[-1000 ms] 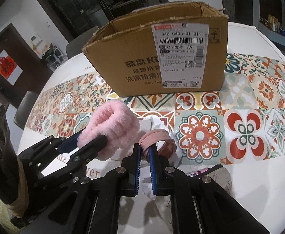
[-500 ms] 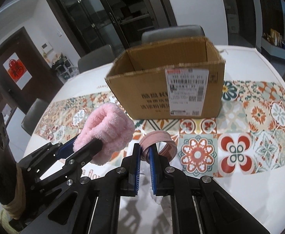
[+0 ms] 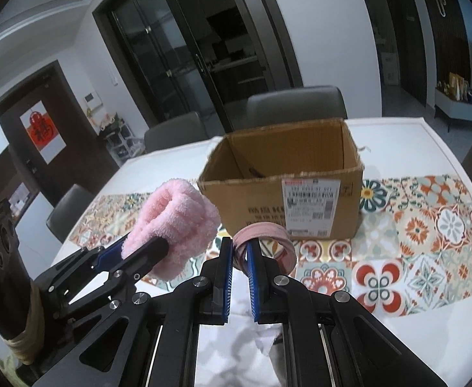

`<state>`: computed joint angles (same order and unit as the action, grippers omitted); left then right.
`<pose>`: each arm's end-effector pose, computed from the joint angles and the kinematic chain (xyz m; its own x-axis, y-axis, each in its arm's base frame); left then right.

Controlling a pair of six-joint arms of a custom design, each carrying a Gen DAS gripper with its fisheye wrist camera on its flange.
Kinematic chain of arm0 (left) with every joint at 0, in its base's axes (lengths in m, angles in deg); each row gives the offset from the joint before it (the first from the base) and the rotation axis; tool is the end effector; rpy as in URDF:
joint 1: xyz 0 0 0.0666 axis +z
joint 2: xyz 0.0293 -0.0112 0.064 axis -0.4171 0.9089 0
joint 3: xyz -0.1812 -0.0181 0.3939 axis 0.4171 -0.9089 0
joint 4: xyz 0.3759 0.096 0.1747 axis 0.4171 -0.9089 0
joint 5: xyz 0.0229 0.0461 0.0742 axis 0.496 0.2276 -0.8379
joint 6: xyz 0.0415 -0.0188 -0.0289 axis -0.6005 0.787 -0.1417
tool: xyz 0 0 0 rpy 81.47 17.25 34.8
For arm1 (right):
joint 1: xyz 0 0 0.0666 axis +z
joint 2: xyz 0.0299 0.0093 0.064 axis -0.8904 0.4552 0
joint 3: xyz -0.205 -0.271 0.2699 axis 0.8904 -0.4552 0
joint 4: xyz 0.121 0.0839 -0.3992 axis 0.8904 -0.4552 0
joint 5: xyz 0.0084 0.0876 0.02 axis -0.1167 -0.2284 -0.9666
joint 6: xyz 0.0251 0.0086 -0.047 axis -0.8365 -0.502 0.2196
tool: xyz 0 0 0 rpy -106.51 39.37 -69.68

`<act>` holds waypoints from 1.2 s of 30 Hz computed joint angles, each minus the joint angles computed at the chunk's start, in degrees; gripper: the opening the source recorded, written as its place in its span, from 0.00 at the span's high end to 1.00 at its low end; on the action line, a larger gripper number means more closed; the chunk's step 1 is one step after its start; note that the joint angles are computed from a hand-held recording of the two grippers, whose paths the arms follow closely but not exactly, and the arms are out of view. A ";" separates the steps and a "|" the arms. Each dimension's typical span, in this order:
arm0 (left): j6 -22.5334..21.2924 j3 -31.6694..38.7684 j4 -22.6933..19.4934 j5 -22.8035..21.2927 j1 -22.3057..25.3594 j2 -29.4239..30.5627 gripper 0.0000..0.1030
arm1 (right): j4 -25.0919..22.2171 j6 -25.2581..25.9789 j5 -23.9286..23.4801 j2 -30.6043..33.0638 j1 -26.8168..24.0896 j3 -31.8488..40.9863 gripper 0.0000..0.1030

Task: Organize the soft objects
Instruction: 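Lift the headband with the left gripper while the right gripper carries the band over the box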

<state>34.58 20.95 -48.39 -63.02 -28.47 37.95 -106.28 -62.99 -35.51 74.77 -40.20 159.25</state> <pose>0.6345 -0.0502 0.5442 -0.5064 0.1332 -0.8520 0.2924 0.9560 -0.0243 0.6373 0.2694 0.5496 -0.6740 0.1112 -0.7303 -0.2114 0.9182 0.3350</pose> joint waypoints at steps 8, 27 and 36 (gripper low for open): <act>1.17 2.95 0.80 -0.74 -0.41 1.16 0.76 | 3.31 0.01 0.19 -0.40 -0.57 0.71 0.90; 0.78 14.30 2.05 -2.23 -1.06 7.51 0.76 | 4.04 2.46 0.27 4.74 -2.19 11.41 0.90; 0.67 21.10 0.18 -3.05 -1.46 12.28 0.76 | 0.86 3.03 -0.69 10.29 -3.24 20.36 0.90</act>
